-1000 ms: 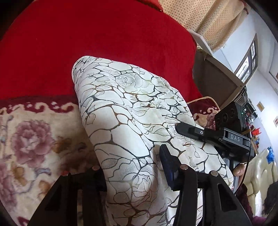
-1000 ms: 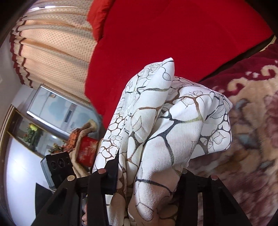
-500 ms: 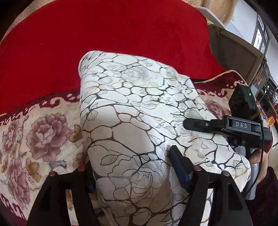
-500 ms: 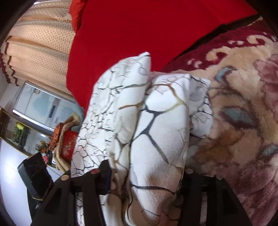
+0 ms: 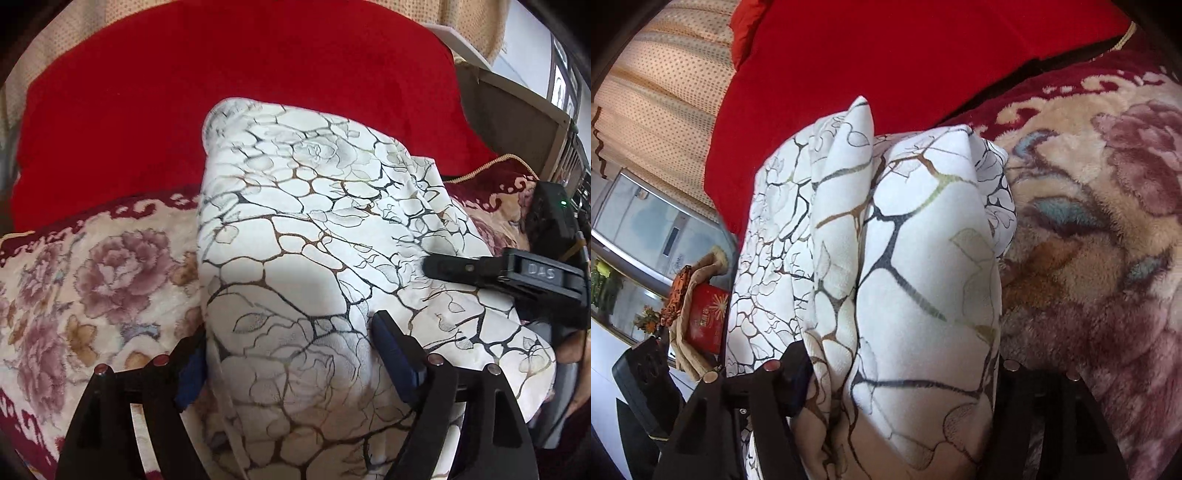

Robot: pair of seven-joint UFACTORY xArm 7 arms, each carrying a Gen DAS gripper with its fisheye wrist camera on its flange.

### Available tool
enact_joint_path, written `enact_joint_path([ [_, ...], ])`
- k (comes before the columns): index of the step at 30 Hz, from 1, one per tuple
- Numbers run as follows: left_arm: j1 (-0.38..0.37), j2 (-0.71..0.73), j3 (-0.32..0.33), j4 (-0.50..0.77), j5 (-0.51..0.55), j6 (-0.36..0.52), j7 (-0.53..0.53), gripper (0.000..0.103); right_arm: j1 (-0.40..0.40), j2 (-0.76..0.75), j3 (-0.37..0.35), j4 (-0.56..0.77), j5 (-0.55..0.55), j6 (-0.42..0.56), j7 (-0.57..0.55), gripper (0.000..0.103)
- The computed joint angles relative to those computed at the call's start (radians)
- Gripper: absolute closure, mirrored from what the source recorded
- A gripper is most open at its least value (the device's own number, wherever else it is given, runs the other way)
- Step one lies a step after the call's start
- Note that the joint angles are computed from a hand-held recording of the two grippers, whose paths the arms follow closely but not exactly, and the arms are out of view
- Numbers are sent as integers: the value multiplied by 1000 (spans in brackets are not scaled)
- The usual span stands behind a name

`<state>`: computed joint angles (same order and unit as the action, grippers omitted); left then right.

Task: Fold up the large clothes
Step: 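Release the squared coat bundle and lift both grippers away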

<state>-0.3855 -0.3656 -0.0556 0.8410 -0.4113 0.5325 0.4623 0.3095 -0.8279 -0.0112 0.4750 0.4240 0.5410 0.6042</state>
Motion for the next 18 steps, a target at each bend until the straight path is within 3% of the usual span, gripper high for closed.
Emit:
enact_joint_path([
  [4, 21, -44, -15, -23, 23, -38, -62, 20, -62, -72, 60, 32, -50, 92, 100, 27],
  [10, 5, -131, -28, -89, 107, -112, -104, 20, -132, -163, 166, 155, -242, 290, 142, 27],
  [13, -4, -172, -31, -97, 133, -104, -131, 20, -130, -220, 187, 185, -291, 335, 136, 27],
  [15, -10, -176, -23, -98, 144, -109, -139, 20, -125, -252, 200, 207, -310, 372, 133, 29],
  [18, -2, -189, -29, -101, 167, -101, -166, 20, -115, -263, 221, 226, -321, 408, 128, 44],
])
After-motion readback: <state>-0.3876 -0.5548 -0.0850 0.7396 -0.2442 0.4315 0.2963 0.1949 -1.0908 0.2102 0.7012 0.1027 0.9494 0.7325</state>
